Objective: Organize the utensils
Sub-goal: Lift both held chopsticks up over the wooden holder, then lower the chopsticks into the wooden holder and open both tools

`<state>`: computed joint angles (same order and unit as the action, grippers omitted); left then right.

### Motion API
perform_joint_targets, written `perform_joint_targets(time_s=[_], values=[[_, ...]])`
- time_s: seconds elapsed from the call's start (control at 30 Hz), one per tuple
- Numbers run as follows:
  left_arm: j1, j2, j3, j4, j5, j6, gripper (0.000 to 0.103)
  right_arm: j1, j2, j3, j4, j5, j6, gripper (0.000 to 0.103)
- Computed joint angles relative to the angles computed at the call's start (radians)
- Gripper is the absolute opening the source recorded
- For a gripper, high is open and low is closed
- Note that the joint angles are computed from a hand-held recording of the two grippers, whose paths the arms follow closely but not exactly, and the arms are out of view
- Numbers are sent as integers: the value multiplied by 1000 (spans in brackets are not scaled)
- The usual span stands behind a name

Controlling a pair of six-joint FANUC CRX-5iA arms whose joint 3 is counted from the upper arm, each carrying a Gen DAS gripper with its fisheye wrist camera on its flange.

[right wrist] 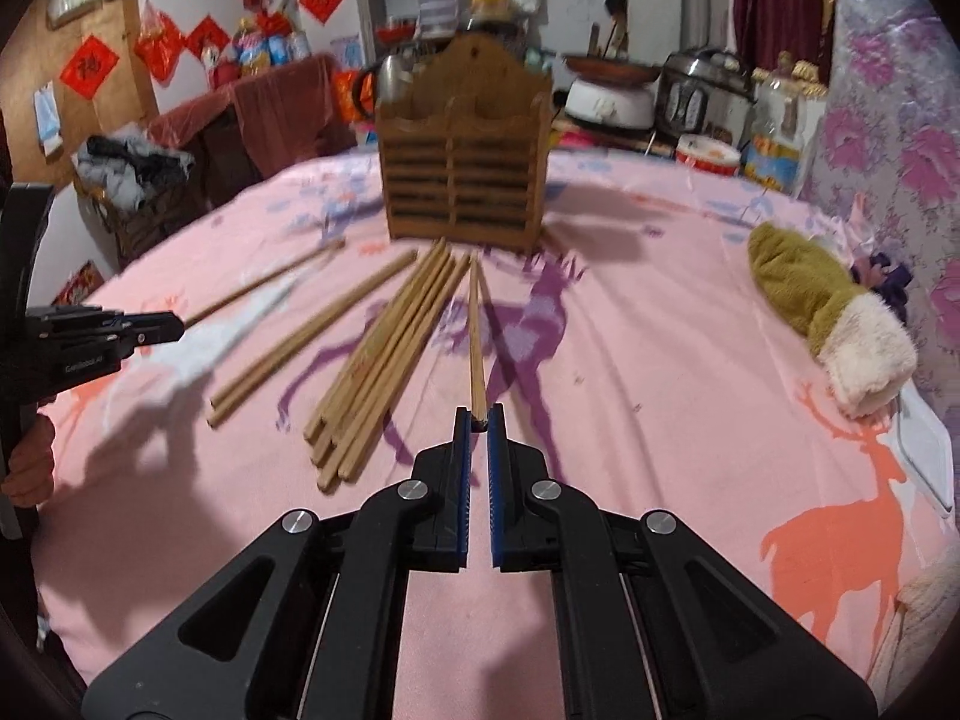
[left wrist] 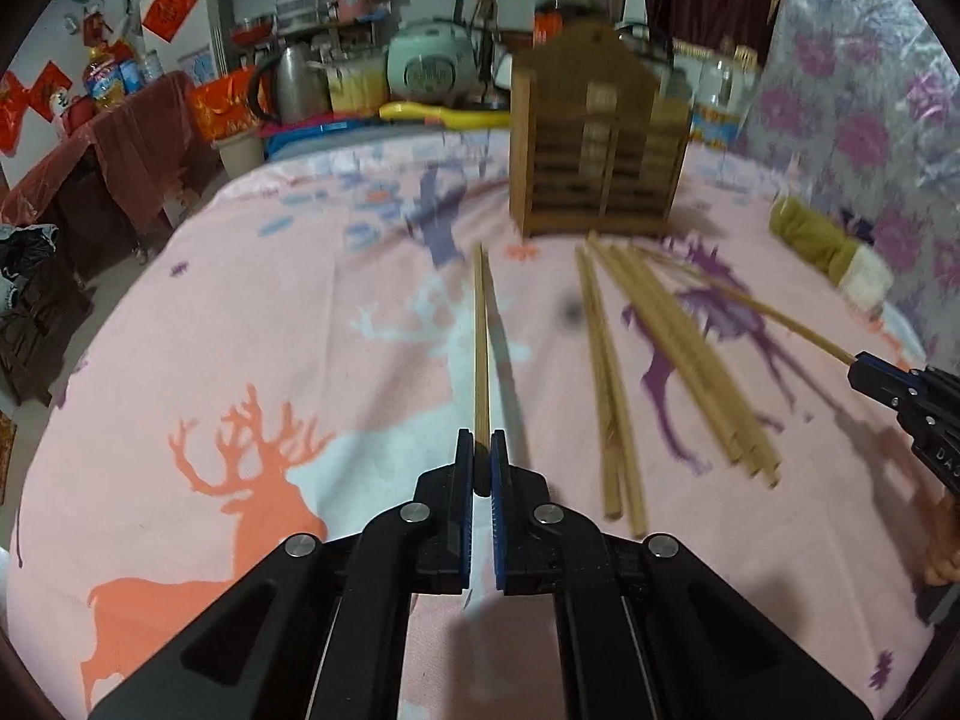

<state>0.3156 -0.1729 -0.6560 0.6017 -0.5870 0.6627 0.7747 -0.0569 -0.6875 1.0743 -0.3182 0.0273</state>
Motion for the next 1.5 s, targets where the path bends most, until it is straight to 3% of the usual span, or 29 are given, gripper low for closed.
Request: perform_joint_targets(time_s=[0.13,0.37,0.53,0.73,0.87,1.0,1.1,1.23,1.33,1.43,1.5], values=[[-25,-33,18,-13,17,7,6,-71,-41,-33,192,63,-181,6],[-81,-35,109,-22,52,66,6,-95,-44,26,284,37,-216,6],[-125,8,215,-86,54,152,6,-93,-28,95,242,20,-158,6],[-141,58,313,-54,5,168,6,-99,-5,158,208,18,-110,6],[-161,103,407,-101,-26,229,6,-96,30,223,145,-4,-37,6],[-178,132,485,-89,-41,247,6,-122,50,275,166,12,-48,6],[-201,150,542,-73,-14,257,6,-168,70,316,269,48,-141,6],[-231,185,589,-8,56,243,6,-251,107,376,504,101,-366,6],[-257,233,635,-8,104,267,6,-285,145,430,634,88,-480,6],[-276,281,657,-12,159,289,6,-308,193,476,720,71,-562,6],[-278,319,679,-29,153,315,6,-302,233,502,665,66,-520,6]])
